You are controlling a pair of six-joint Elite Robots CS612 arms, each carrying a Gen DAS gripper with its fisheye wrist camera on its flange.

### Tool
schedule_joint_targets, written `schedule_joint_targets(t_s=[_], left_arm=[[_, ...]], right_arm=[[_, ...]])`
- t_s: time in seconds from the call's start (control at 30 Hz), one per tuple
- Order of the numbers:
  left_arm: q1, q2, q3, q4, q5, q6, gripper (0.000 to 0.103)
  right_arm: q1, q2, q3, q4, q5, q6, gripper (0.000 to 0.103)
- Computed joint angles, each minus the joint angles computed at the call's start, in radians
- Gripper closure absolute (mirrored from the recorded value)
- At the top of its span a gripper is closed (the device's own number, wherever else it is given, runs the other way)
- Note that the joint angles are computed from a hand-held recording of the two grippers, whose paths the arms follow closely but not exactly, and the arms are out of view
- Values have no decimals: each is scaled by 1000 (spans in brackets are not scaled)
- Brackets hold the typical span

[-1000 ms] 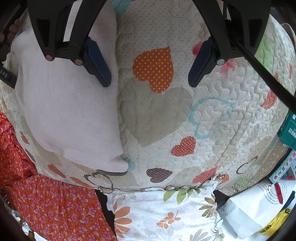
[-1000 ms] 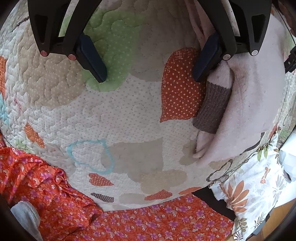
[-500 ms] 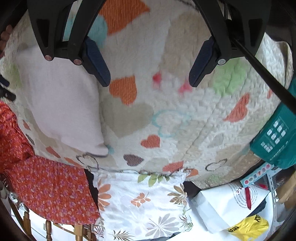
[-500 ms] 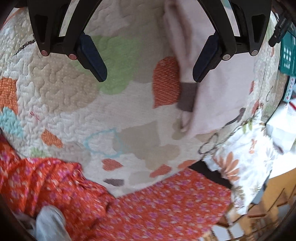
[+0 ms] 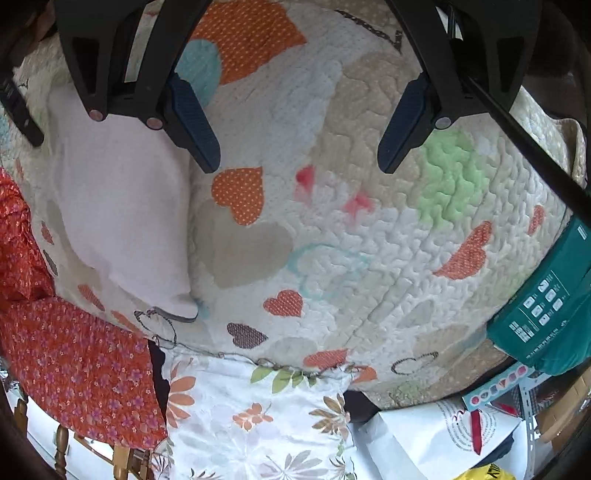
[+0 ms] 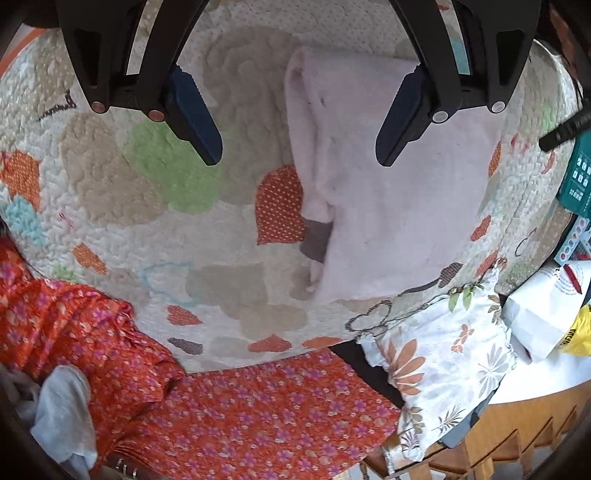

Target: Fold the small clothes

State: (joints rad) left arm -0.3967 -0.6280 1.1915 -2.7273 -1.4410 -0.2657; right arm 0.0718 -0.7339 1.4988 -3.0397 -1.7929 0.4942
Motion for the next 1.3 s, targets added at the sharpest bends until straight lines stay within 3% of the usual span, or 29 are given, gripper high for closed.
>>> schedule_joint_targets(t_s=[0.3, 0.43, 0.6, 0.67, 0.73, 0.9, 1.1, 1.3], left_arm=[[-6, 36, -18, 129, -2, 16, 17], [-14, 33, 15, 74, 29, 45, 15], [-12, 36, 38, 17, 35, 40, 0], [-5, 42, 34, 2, 13, 35, 0], [-4, 46, 26, 5, 13, 45, 0], [-7, 53, 14, 3, 34, -10, 0], [-18, 57, 23, -34, 87, -26, 0], [-13, 41, 22, 39, 46, -1, 0]], right_arm=[[33, -30, 70, -35, -94, 9, 14], [47, -31, 77, 17, -110, 18, 14], [56, -22, 71, 103, -61, 37, 14], [57, -12, 59, 153, -34, 37, 13], [66, -3, 50, 141, -74, 16, 12], [59, 14, 34, 121, -63, 32, 0], [72, 37, 6, 107, -124, 19, 0], [71, 43, -5, 109, -129, 5, 0]])
